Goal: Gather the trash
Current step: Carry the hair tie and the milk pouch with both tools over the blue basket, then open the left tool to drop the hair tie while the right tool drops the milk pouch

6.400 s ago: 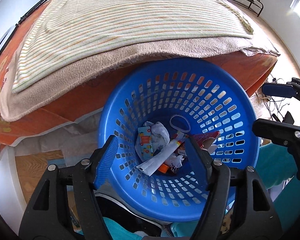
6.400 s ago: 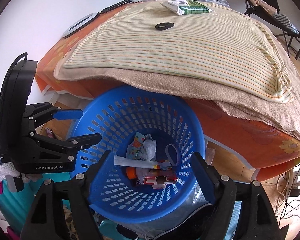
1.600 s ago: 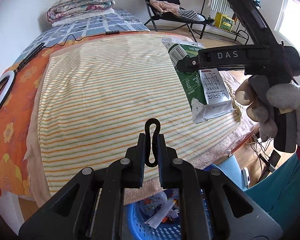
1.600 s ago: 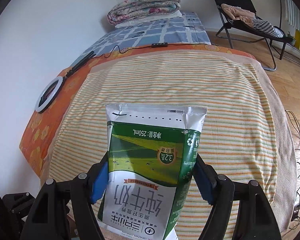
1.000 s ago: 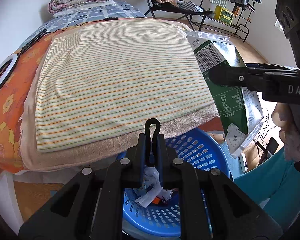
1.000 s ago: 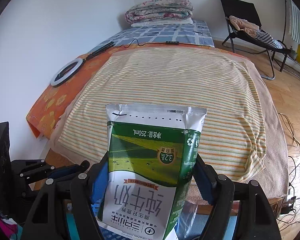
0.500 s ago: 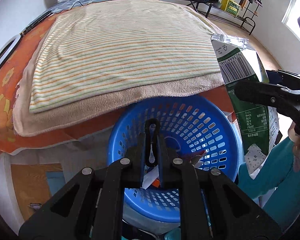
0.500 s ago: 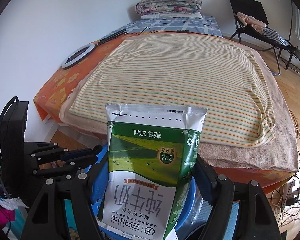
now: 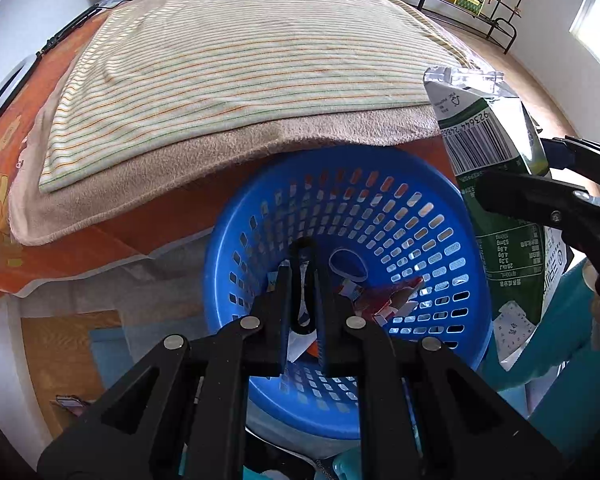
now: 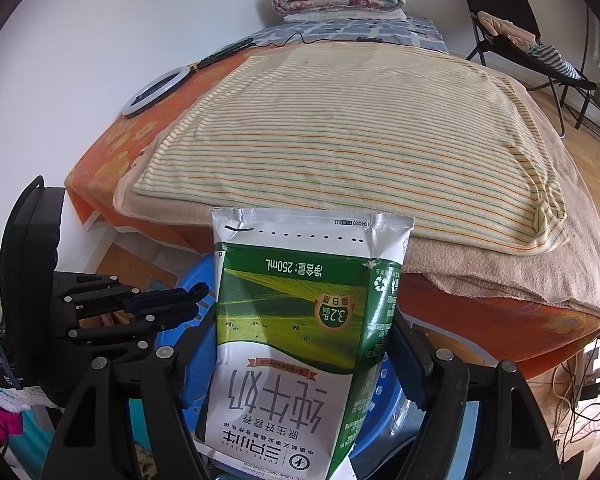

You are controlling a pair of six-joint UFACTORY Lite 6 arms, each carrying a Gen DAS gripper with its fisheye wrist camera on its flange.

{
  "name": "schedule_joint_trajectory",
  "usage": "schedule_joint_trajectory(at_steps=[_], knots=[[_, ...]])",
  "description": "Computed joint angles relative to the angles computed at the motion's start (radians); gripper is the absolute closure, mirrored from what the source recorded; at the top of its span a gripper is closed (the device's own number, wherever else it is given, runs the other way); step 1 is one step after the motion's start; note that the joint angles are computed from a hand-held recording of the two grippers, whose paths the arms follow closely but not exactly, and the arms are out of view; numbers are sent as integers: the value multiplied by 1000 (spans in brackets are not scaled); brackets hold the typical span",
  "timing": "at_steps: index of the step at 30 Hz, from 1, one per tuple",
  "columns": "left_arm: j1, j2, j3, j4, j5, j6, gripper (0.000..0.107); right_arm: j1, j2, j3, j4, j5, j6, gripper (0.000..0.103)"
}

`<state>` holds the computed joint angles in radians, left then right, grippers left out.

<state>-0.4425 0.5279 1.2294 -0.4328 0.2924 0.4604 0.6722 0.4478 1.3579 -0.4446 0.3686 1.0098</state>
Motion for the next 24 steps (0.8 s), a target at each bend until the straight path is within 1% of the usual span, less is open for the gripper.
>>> schedule_joint_trajectory(at_steps=[4,11,12,13,15,18,19,20,21,22,24], knots=[[-1,11,7,1,2,-5,98,7,7,-1,-19,2,18,26],[-4,21,15,42,8,-48,97,0,34,17,31,3,-30,25],[-5,23,16,47,8,-53,95,0,40,21,35,4,-33,25],[-7,23,16,51,7,-56,89,0,44,24,40,4,-38,25],[-11,30,16,49,-1,-53,83,0,52,30,47,7,-45,25],[-12,34,18,46,2,-46,83,-2,59,32,61,10,-57,25],[-12,36,18,46,3,-43,81,-3,61,32,66,11,-61,25],[-11,37,19,45,4,-41,78,-4,65,34,74,12,-69,25],[-10,38,18,41,4,-37,68,-7,63,28,83,10,-75,25],[-9,37,15,28,0,-25,61,-6,67,31,86,11,-76,25],[-9,35,14,14,1,-11,61,-9,69,30,96,10,-83,24]])
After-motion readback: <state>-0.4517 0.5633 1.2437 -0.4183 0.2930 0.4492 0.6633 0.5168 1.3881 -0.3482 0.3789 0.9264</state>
